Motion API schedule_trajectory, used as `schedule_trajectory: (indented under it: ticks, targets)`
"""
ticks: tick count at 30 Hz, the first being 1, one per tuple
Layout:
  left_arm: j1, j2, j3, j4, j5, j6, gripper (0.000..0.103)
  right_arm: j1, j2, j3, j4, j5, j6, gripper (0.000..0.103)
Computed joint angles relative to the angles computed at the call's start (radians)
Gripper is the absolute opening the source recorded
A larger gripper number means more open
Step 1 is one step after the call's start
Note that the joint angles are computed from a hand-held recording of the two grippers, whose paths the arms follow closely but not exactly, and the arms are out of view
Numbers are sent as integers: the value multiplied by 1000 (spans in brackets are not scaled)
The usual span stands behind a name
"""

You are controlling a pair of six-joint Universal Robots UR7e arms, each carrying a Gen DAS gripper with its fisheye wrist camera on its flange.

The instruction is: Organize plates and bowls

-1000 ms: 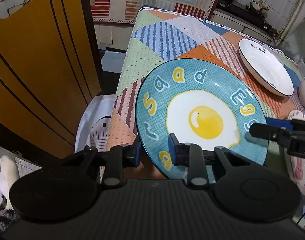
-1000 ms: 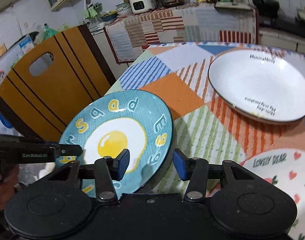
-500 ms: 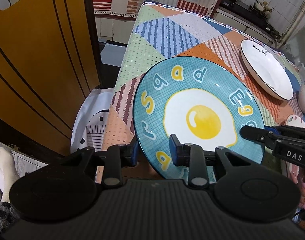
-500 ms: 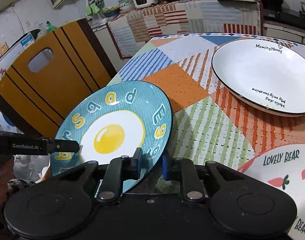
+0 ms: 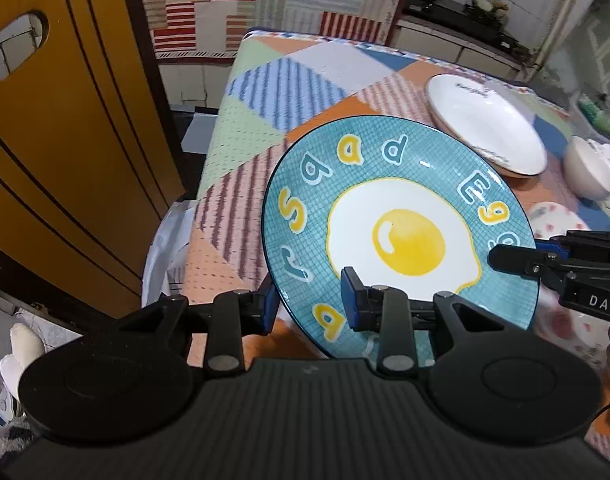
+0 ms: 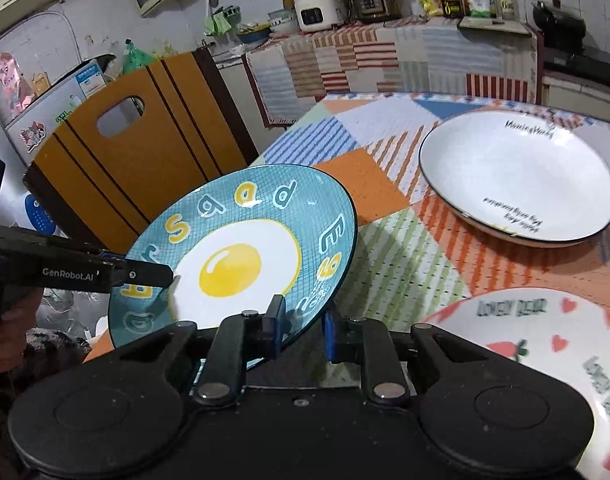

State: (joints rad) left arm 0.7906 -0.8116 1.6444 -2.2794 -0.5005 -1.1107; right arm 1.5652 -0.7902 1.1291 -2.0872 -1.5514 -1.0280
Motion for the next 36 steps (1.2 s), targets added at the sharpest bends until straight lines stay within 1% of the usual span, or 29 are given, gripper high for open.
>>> schedule_trajectory:
  ticks: [5,8,13,17,20,24,27,30,36]
  targets:
    - [-53,8,-44,100,-7,-53,30,-2,-69,24,24,8,4,24]
    - [-82,20,-71,121,-18,-62,30,-6,-115,41,30,15,-4,24]
    - [-122,55,-131,113,-43,6,30,-15,-182,49,45,18,2,24]
    - [-140,116,-206,88,-45,71,30,-31,-230,56,31,23,12,24]
    - [-138,167,-267,52,-66,136,30,-48,-252,54,17,19,15,24]
    - [-128,231,-344,37,-95,188,30,-68,-256,35,10,2,35,24]
    - [-109,264,-389,39,-141,218,30,-82,-254,34,-2,-13,34,24]
    - [-97,289,-414,44,-161,226,30,-107,-250,41,-19,2,43,24]
    - [-68,316,-445,100,-197,206,30,-129,-237,59,-30,-33,89,24]
